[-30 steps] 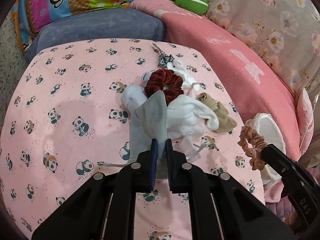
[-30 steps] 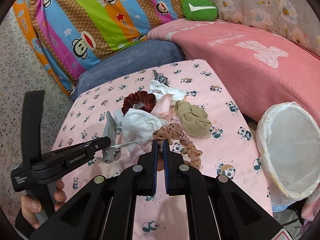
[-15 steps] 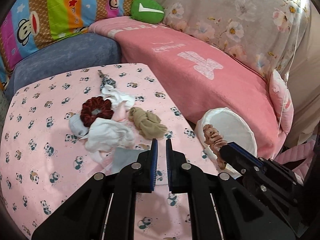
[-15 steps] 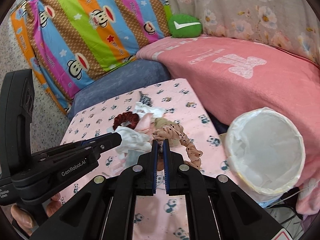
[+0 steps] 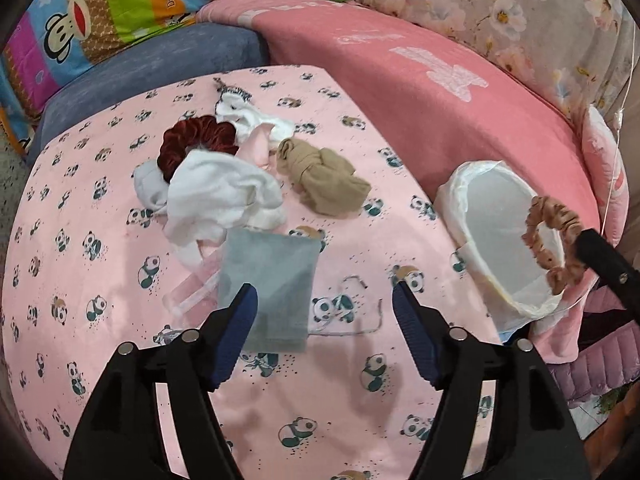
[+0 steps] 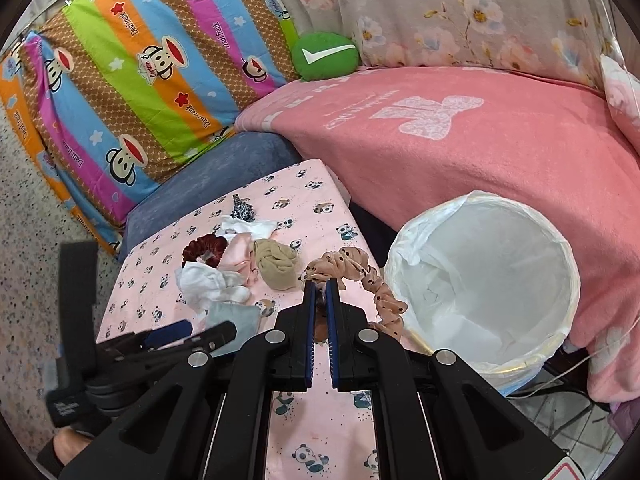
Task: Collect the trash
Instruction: 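Lift and carry the tan scrunchie and grey-blue pouch toward the white bin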
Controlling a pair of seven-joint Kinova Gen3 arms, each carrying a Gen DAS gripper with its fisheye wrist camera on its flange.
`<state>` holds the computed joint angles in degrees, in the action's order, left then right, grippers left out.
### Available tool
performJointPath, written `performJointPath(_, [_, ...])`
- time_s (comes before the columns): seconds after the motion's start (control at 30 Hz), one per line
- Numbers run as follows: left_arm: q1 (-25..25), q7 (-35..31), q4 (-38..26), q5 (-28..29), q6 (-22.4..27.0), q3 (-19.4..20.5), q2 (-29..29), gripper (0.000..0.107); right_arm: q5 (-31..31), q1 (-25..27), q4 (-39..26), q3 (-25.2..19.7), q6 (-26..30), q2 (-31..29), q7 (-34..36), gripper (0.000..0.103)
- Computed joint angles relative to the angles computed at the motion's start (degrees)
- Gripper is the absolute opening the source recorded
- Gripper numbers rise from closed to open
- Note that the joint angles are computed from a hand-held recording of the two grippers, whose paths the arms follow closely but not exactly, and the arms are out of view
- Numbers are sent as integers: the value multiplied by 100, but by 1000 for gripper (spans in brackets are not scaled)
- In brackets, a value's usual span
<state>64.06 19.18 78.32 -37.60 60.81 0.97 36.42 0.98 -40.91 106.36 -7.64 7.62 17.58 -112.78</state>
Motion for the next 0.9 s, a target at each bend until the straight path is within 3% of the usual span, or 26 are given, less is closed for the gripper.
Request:
performJointPath(0.13, [-84,206,477,84,-536,13,-29,68,-91,212,-58,-267,35,155,131,7])
performJointPath(0.37, [-253,24,625,246,-830,-19,170,67,-180,192,-187,-337,131,359,247,7])
performJointPath(0.43, [-223,-64,520,247,-718,-71,270,67,-195,183,-239,-343,170,422,268,7])
performJointPath(0.53, [-194,-299,270,279,-426,-87,414,53,-216,172,-322,-342,243,514,292,7])
performJointPath(0.6, [-175,-344,288,261,-456,-115,402,30,-228,171,-355,-349,275,552,306,7])
performJointPath(0.7, [-221,-291,460,274,-744,-136,296,8,-241,154,-414,-343,331,608,316,7])
performJointPath(0.9, [-183,-261,481,226,-909,-197,175,5,-228,113,-420,-315,336,575,325,7])
